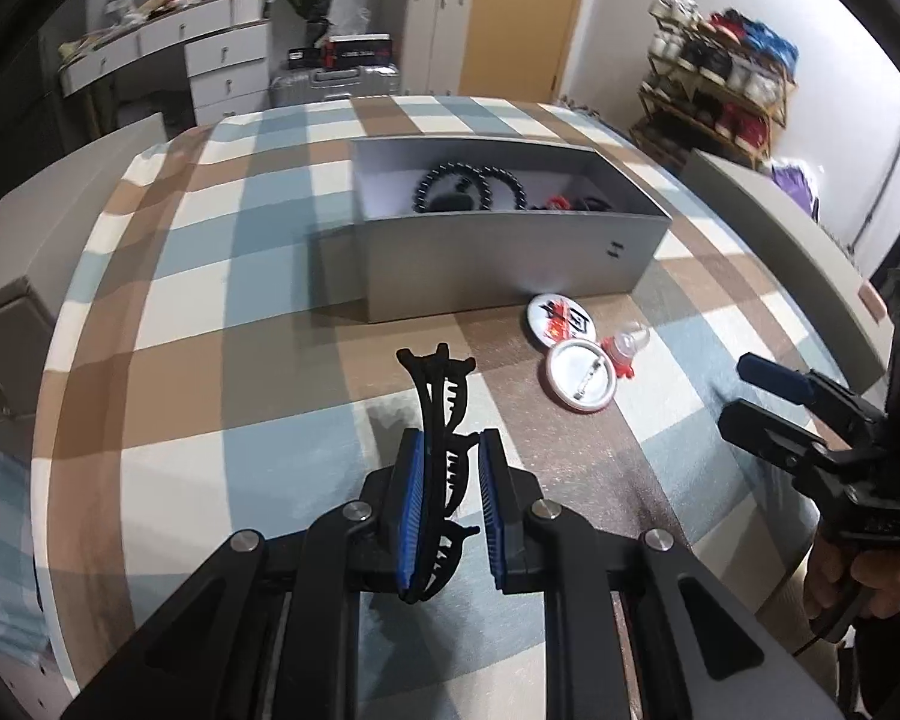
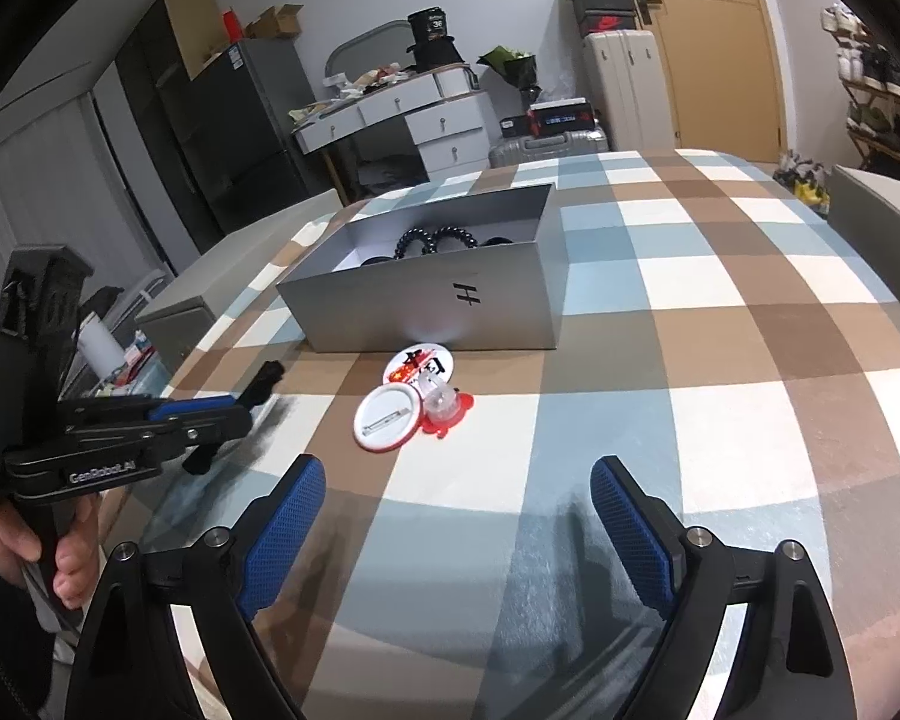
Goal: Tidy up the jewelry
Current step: 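Grasp the black comb clip with the left tool, then grasp the clear red-rimmed cup with the right tool while the left tool holds the comb clip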
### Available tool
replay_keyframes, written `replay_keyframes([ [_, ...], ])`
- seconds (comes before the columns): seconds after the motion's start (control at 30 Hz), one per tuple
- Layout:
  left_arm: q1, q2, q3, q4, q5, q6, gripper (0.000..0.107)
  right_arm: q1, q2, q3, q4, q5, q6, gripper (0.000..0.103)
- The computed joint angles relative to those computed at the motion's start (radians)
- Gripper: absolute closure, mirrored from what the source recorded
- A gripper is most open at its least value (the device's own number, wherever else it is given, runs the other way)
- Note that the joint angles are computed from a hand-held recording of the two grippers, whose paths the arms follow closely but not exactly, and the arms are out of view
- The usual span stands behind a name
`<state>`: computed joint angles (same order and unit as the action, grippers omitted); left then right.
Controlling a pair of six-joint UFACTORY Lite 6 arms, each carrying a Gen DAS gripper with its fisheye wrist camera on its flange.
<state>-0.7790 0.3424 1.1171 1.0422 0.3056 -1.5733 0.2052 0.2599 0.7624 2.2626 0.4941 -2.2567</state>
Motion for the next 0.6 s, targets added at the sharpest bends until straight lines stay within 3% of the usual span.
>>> replay_keyframes([
  [0.23, -0.005, -0.055, -0.054, 0.090, 0.015, -0.118, 0.094, 0.018, 0.122, 0.179, -0.234, -0.031, 0.238, 0.039],
  [0.43, -0.024, -0.071, -0.070, 0.136, 0.041, -0.171, 0.094, 0.038, 0.186, 0.268, -0.289, -0.047, 0.310, 0.047],
  [0.53, -0.019, -0.076, -0.080, 0.163, 0.031, -0.207, 0.094, 0.047, 0.215, 0.310, -0.332, -0.075, 0.365, 0.062],
  [0.6, -0.015, -0.076, -0.082, 0.158, 0.022, -0.207, 0.094, 0.058, 0.224, 0.323, -0.326, -0.099, 0.354, 0.066],
])
